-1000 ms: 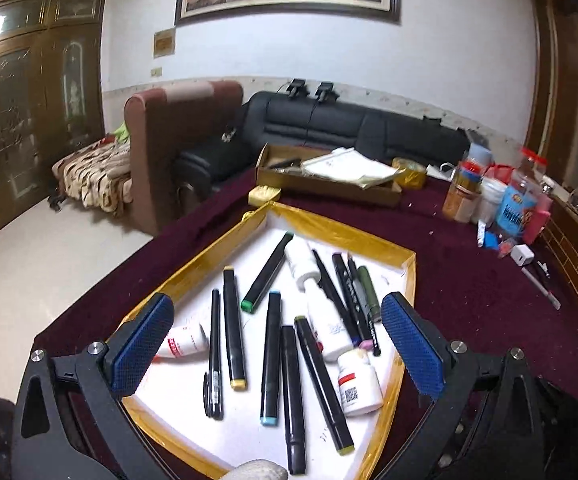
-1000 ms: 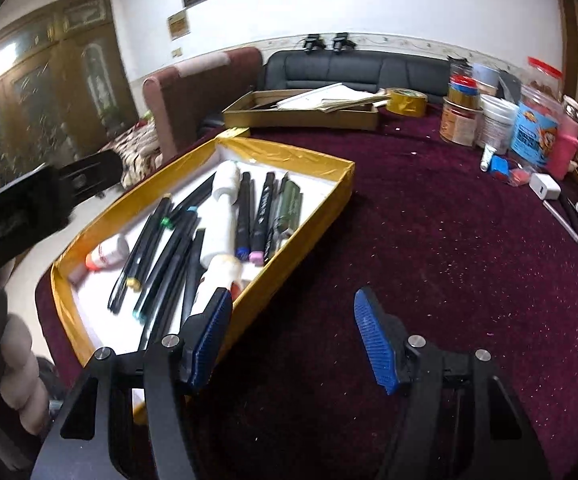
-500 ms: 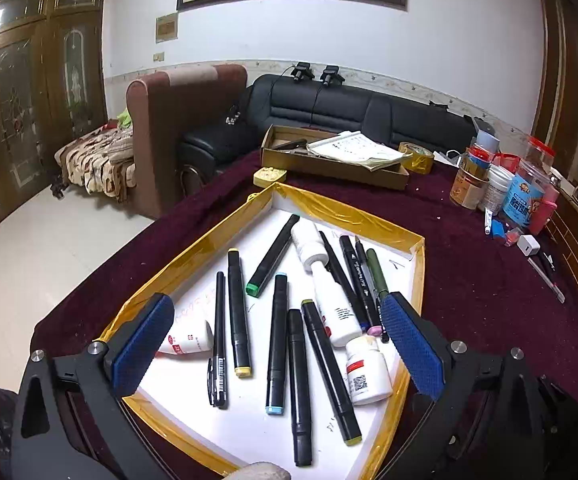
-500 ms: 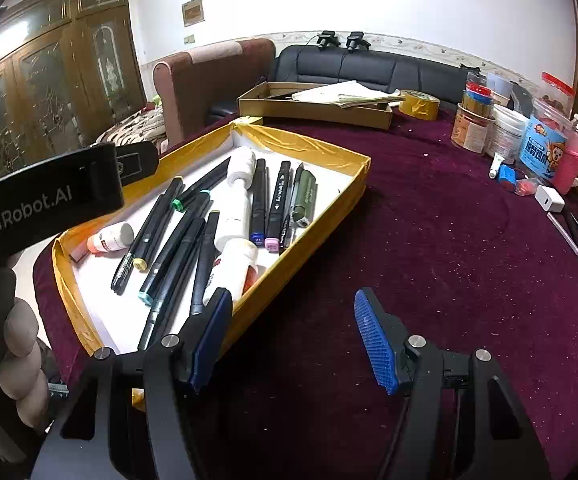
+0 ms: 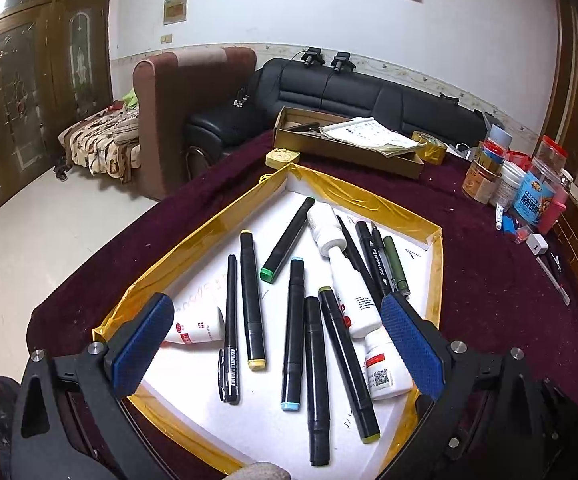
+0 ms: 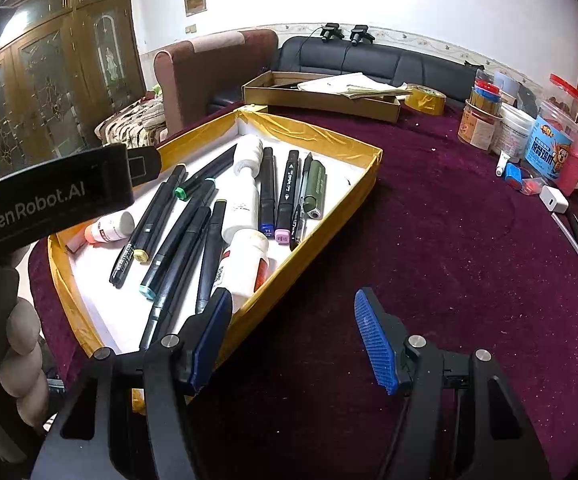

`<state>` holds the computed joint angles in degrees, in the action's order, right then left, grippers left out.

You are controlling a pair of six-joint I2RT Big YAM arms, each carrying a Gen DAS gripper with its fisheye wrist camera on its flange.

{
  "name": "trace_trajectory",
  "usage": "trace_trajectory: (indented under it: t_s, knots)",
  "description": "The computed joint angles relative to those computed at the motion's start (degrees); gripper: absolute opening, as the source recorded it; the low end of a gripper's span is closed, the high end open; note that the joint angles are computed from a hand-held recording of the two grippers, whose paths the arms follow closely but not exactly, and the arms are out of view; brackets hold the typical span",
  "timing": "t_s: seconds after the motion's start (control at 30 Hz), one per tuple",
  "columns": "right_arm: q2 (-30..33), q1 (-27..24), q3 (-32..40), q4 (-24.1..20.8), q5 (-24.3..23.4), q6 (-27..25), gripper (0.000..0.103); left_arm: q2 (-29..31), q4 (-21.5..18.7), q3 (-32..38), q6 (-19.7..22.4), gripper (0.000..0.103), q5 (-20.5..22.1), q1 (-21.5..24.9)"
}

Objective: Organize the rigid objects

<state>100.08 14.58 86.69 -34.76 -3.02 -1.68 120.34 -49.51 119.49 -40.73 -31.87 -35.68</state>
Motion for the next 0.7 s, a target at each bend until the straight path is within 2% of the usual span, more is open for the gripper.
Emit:
trace_trajectory:
  t_s: [0.1, 0.23, 0.7]
  knots:
    - [-0.2, 0.4, -0.4, 0.7, 1.4, -0.6, 0.059, 0.1, -0.1, 0.0, -0.2, 0.103, 0.3, 0.1]
    - [-0.4, 0.6, -0.9, 1.5, 3.0, -0.3, 0.065, 0.3, -0.3, 0.3, -0.1, 0.103, 0.5, 0.0]
    - [-1.2, 1.0, -2.2, 3.1, 4.8, -2.1, 0.067, 1.2, -1.0, 1.5, 0.3, 0.103, 1.3, -0.4]
